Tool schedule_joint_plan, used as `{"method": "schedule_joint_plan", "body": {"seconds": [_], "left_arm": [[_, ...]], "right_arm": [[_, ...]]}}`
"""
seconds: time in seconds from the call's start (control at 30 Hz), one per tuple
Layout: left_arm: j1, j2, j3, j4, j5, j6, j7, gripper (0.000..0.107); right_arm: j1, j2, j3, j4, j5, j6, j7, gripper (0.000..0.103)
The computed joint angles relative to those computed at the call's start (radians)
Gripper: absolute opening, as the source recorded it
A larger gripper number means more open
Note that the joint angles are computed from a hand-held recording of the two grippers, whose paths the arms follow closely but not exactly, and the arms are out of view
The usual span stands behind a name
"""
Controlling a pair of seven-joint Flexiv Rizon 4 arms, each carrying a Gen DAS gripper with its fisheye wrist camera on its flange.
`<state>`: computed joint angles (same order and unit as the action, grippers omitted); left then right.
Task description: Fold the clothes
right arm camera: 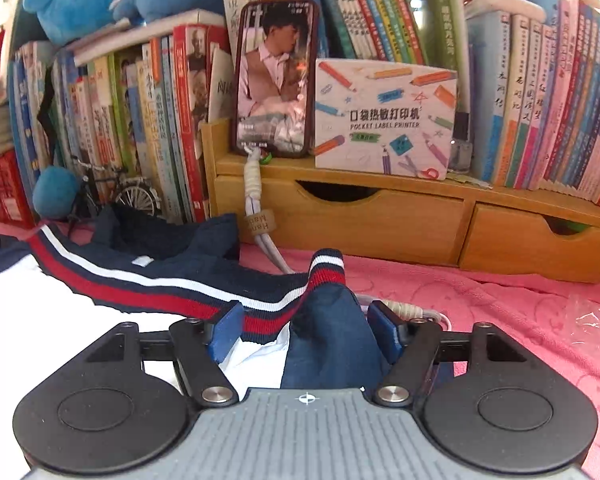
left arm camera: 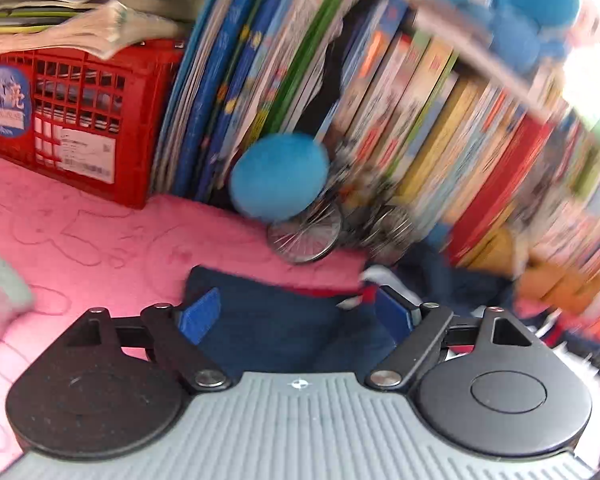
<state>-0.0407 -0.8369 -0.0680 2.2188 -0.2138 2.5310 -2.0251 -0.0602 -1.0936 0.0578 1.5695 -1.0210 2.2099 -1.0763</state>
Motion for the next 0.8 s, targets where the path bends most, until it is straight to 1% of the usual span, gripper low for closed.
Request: {"method": "schedule_joint_plan", "body": {"seconds": [0.03,0.07,0.1,0.13,0.17,0.2,0.23,0.27,0.3,0.33,0.4,0.43,0.47,0.5,0.53,0.57,0.6,0.63,0.67,0.7,0.73,0.77,0.8], "left_arm": [[0.007,-0.002,-0.013,-0.008,0.005,-0.013,0.033,0.103],[-0.009,0.0,0.004,-0.021,0.017,-0.038,0.042,0.103],[-0.012,0.0,0.005,-0.031,0.025,-0.057,0.063,0.103],[-0.033,0.003,0.018,-0.044,0.013,-0.091,0.088,0.103],[-0.082,0.008,0.034,-0.061,-0.064,-0.164,0.155,0.103],[-0.152,0.012,0.074,-0.085,-0.147,-0.246,0.216,0.102],[-0.215,0.005,0.095,-0.109,-0.26,-0.296,0.307,0.09],[-0.285,-0.018,0.136,-0.129,-0.332,-0.28,0.354,0.055],[-0.336,-0.031,0.17,-0.14,-0.37,-0.265,0.372,0.033],[-0.392,-0.042,0.195,-0.149,-0.451,-0.251,0.417,0.019],[-0.491,-0.067,0.234,-0.175,-0.616,-0.222,0.516,0.019],[-0.527,-0.078,0.249,-0.189,-0.702,-0.221,0.572,0.021],[-0.542,-0.088,0.234,-0.207,-0.794,-0.2,0.648,0.025],[-0.548,-0.101,0.186,-0.245,-0.946,-0.155,0.785,0.024],[-0.551,-0.131,0.14,-0.3,-1.109,-0.075,0.936,0.024],[-0.553,-0.151,0.116,-0.333,-1.207,-0.011,1.021,0.024],[-0.575,-0.15,0.123,-0.334,-1.269,0.006,1.042,0.024],[-0.617,-0.141,0.162,-0.302,-1.286,-0.006,1.007,0.024],[-0.686,-0.127,0.232,-0.238,-1.249,-0.033,0.906,0.026],[-0.728,-0.102,0.275,-0.156,-1.164,-0.037,0.787,0.028],[-0.749,-0.082,0.286,-0.094,-1.088,-0.012,0.697,0.034],[-0.751,-0.06,0.266,-0.047,-1.022,0.03,0.629,0.043],[-0.751,-0.05,0.246,-0.032,-0.975,0.049,0.587,0.048]], "right_arm": [[-0.014,0.006,0.004,0.009,-0.015,0.014,0.004,0.081],[-0.043,0.006,0.013,0.004,-0.074,0.022,0.034,0.083],[-0.068,0.001,0.016,-0.012,-0.149,0.029,0.084,0.084],[-0.069,0.001,0.005,-0.019,-0.182,0.029,0.114,0.084],[-0.064,0.003,-0.009,-0.021,-0.199,0.026,0.136,0.084],[-0.058,0.005,-0.024,-0.025,-0.217,0.023,0.158,0.084],[-0.042,0.009,-0.038,-0.015,-0.2,0.023,0.153,0.084],[-0.021,0.014,-0.054,-0.001,-0.171,0.024,0.138,0.083],[-0.004,0.019,-0.064,0.012,-0.143,0.021,0.121,0.08],[0.014,0.02,-0.07,0.025,-0.104,0.02,0.091,0.07],[0.071,0.024,-0.089,0.056,0.034,0.029,-0.028,0.057],[0.102,0.022,-0.1,0.062,0.102,0.035,-0.09,0.057],[0.136,0.015,-0.117,0.059,0.169,0.036,-0.151,0.058],[0.165,0.012,-0.132,0.056,0.221,0.023,-0.194,0.063],[0.214,0.016,-0.164,0.064,0.306,0.007,-0.246,0.065],[0.28,0.021,-0.212,0.086,0.424,0.019,-0.315,0.066],[0.342,0.022,-0.261,0.12,0.538,0.078,-0.396,0.067],[0.392,0.019,-0.298,0.152,0.637,0.146,-0.474,0.072],[0.43,0.015,-0.319,0.178,0.724,0.21,-0.552,0.074],[0.439,0.012,-0.323,0.21,0.748,0.298,-0.607,0.079],[0.421,0.021,-0.31,0.251,0.708,0.381,-0.63,0.085],[0.386,0.036,-0.279,0.293,0.649,0.452,-0.661,0.087],[0.354,0.061,-0.256,0.343,0.582,0.489,-0.659,0.089]]}}
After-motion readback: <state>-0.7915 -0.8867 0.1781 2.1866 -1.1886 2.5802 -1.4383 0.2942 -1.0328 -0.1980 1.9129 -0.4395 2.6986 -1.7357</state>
